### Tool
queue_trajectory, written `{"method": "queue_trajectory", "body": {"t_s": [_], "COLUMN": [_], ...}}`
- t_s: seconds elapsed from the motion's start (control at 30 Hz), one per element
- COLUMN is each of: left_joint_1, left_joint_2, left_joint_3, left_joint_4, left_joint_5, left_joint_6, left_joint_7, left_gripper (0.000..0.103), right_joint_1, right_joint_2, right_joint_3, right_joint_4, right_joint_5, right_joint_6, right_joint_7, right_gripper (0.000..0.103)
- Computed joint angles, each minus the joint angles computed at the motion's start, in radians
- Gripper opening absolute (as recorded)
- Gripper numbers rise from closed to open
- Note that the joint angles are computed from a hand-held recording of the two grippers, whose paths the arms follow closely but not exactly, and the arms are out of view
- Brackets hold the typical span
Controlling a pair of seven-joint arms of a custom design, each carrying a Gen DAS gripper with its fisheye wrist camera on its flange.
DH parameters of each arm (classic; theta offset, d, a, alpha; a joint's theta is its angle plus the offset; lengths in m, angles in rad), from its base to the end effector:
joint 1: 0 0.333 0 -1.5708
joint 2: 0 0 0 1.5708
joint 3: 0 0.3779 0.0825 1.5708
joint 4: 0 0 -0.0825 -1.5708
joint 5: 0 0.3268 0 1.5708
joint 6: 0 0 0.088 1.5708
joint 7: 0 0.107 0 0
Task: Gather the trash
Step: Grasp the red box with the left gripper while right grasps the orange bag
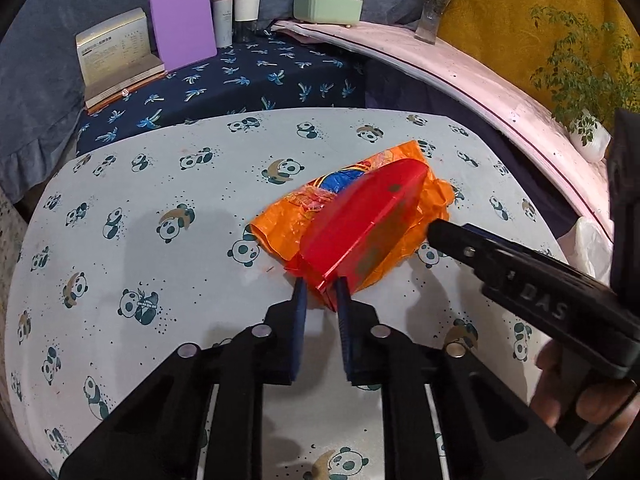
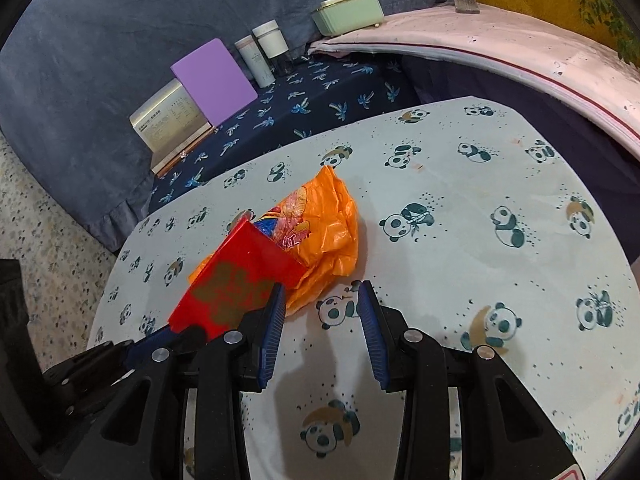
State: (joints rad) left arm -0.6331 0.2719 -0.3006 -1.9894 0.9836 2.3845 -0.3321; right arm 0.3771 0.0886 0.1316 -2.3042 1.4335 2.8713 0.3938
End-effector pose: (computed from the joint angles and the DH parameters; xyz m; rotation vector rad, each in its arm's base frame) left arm 0.3677 -0.4583 0.4441 -2.1169 1.5689 -0.6709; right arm 0.4560 0.1889 0.4311 -1.9564 1.3648 -0.0422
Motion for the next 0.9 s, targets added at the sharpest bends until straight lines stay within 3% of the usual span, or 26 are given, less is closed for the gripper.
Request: {"method": "queue_trajectory", "body": {"t_s": [0.47,0.53,0.57,0.6,0.9], "left_joint_1": [0.012,0.014,0.014,0.015,-0.014], "left_joint_2": [-0.037,-0.039,-0.04,-0.04,-0.015], "left_joint_3": [-0.004,-0.005,-0.005,-0.006,-0.019], "left_joint_4": [-0.033,-0.035,-0.033,-0.031,0.043], "left_joint_5": [0.016,0.017,0.016,0.013,0.001], "left_joint_6": [0.015,0.013,0.01,0.007,-0.043], "left_joint_7": [-0.054,-0.061,-0.06,-0.059,-0.017], "left_gripper": [0.003,0.003,0.003,0.003,0.0], "right_joint_1": [-0.007,-0.008,-0.009,-0.01,-0.023], "right_joint_2": [0.086,0.099,0.103,0.105,-0.011], "right_joint_3": [0.006,0.006,0.009,0.01,-0.007], "right_joint_4": [0.099,0.11,0.113,0.113,0.035], "right_joint_5": [0.024,-0.006,-0.011,-0.019,0.132], "right_joint_6": [-0.012,-0.022,-0.025,-0.031,-0.013], "right_joint_7": [0.006,0.034,0.037,0.041,-0.092], "right_gripper": [0.044,0.033,0.019,0.016,0.012]}}
